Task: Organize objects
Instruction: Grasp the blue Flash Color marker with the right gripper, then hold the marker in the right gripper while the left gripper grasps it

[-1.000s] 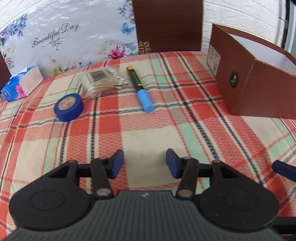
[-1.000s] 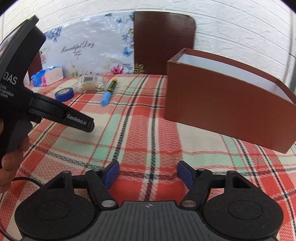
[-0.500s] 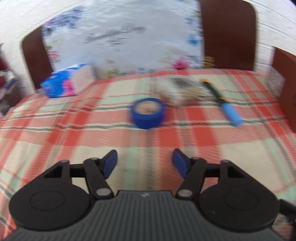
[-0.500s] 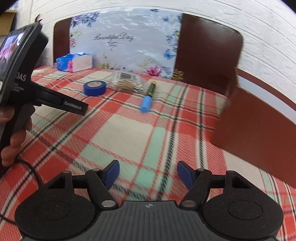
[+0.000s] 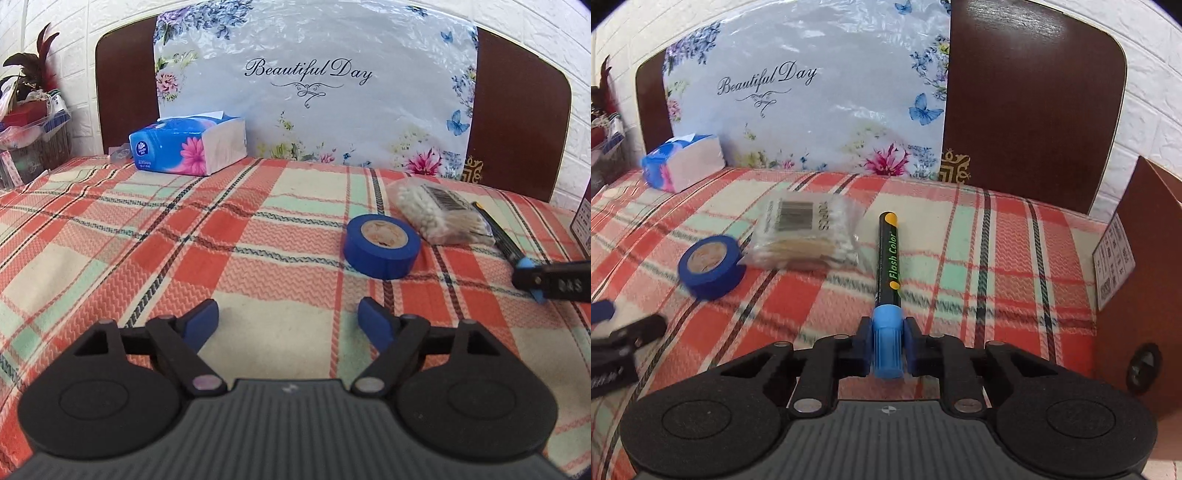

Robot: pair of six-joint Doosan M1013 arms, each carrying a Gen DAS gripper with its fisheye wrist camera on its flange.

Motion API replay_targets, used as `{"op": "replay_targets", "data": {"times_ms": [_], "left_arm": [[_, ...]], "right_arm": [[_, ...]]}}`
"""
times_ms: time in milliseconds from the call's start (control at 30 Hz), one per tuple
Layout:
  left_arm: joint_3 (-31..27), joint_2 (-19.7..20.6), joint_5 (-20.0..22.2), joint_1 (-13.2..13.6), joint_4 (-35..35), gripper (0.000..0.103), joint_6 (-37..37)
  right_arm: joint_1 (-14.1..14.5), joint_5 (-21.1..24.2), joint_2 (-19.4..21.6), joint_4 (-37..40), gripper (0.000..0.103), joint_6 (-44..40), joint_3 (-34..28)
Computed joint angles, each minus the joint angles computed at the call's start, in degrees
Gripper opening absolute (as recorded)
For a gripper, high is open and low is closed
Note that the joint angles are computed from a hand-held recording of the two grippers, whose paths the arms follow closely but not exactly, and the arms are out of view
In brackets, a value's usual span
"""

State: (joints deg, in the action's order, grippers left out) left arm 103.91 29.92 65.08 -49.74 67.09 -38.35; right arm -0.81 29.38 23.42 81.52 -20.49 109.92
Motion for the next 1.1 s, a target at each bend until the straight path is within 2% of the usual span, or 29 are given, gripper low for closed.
{"op": "replay_targets", "data": {"times_ms": [100, 233, 333, 367, 400, 467, 567, 600, 667, 700, 733, 800, 833, 867, 900, 967, 1100], "left_arm": [[-0.13, 0.15, 0.18, -0.01, 0.05, 0.084, 0.32], [-0.22, 0.11, 0.2, 0.02, -0.27, 0.084, 0.89], [-1.66, 0.16, 0.5, 0.26, -3.29, 0.084, 5.71], [-2.39, -0.28, -0.48, 0.35, -5.57, 0.08, 7.61], [-2.17, -1.55, -4.46, 0.37, -6.63, 0.076, 6.94], [-1.59, -3.87, -14.82, 0.03, -5.92, 0.076, 5.05], [-3.35, -4.51, -30.26, 0.72, -9.76, 0.076, 11.01], [-4.32, -4.09, -33.63, 0.95, -12.29, 0.076, 13.09], [-6.93, -2.58, -37.64, 1.48, -20.29, 0.077, 21.31], [-8.49, -1.54, -37.8, 1.63, -24.41, 0.079, 25.88], [-10.44, -0.46, -35.1, 1.19, -25.54, 0.082, 28.59], [-13.09, 1.08, -32.17, 0.56, -25.98, 0.071, 32.4], [-13.94, 1.54, -31.74, 0.43, -26.49, 0.045, 34.15], [-14.52, 1.75, -32.19, 0.62, -28.34, 0.027, 37.09], [-14.85, 1.83, -33.62, 1.07, -30.58, 0.025, 39.4], [-15.7, 1.75, -33.53, 1.12, -31.02, 0.023, 39.73], [-17.51, 0.63, -34.09, 0.73, -24.93, 0.02, 39.16]], "right_arm": [[-3.59, 5.11, -1.49, -3.32, 0.018, 2.64, 2.38], [-10.84, 15.27, -3.37, -9.83, 0.018, 12.0, 5.31], [-16.12, 22.68, -3.74, -13.5, 0.017, 18.67, 6.56], [-17.49, 24.54, -3.68, -14.35, 0.017, 20.67, 6.65], [-18.58, 26.15, -3.45, -14.96, 0.017, 22.5, 6.57], [-20.13, 29.44, -2.39, -15.59, 0.017, 27.16, 5.83], [-20.76, 33.0, -0.61, -15.62, 0.017, 32.66, 4.45], [-20.91, 33.59, -0.45, -15.74, 0.017, 32.78, 4.26], [-21.34, 34.75, -0.3, -15.82, 0.017, 32.54, 4.12], [-21.57, 35.4, -0.11, -15.81, 0.017, 32.58, 4.02], [-21.87, 36.21, 0.19, -15.94, 0.017, 32.69, 3.77], [-22.31, 37.46, 0.42, -15.87, 0.017, 32.44, 3.71], [-22.47, 37.85, 0.43, -15.65, 0.018, 31.91, 3.75], [-22.59, 38.02, 0.37, -15.34, 0.018, 31.09, 3.8], [-22.6, 37.72, 0.24, -15.17, 0.018, 30.51, 3.8], [-22.99, 37.92, 0.13, -14.2, 0.019, 29.16, 3.59], [-23.57, 38.41, -1.05, -8.38, 0.018, 23.4, 3.35]]}}
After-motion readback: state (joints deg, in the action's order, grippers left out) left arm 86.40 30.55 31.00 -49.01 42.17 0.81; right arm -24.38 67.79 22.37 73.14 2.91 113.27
